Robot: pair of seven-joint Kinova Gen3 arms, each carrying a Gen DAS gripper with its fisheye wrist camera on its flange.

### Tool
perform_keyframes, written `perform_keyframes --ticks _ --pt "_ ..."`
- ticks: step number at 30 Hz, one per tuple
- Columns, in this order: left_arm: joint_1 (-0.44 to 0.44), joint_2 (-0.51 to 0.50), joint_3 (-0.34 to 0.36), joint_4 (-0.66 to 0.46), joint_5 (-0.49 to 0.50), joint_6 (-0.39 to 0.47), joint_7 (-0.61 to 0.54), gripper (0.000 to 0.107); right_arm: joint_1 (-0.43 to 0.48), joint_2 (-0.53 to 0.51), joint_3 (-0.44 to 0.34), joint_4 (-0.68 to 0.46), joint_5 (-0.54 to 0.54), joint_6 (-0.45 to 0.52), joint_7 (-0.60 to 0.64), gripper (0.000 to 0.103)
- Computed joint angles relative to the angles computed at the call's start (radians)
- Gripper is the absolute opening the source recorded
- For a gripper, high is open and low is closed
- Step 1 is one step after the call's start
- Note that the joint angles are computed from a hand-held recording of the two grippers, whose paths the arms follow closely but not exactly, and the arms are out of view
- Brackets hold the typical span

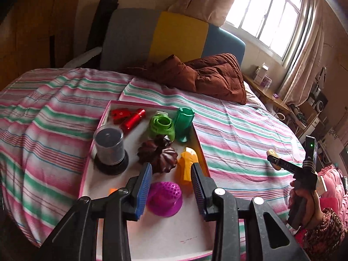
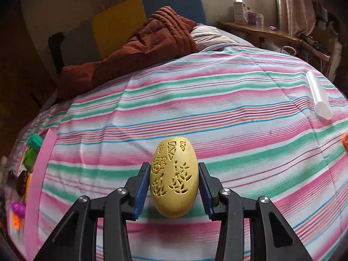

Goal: Organize rigid objects
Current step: 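Carry the yellow soap into the tray beside the orange blocks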

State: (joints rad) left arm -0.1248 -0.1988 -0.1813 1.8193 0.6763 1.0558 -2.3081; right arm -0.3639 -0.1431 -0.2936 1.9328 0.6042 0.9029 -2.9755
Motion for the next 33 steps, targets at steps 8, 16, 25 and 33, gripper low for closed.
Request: perform_keyframes --ticks 8,16,25,33 --pt "-0.038 -0.014 -0.056 0.029 0.029 0.043 -0.046 0.037 -0.08 -0.006 -0.087 -0.061 -0.059 -0.027 0.104 0.043" --pt "-0.072 -0.009 -0.071 0.025 0.063 0.074 -0.064 0.037 -0.213 0.067 -0.105 -0.162 -0.066 -0.036 0.164 0.043" --pt "-0.086 -0.039 -0.061 0.016 0.029 0.024 0.003 0.037 -0.353 0.167 -0.077 -0.282 -0.125 -0.07 0.333 0.043" --pt "-0.077 -0.042 -0.067 -0.005 -0.055 -0.023 0.118 0.037 -0.434 0.301 -0.01 -0.407 -0.222 -0.044 0.519 0.043"
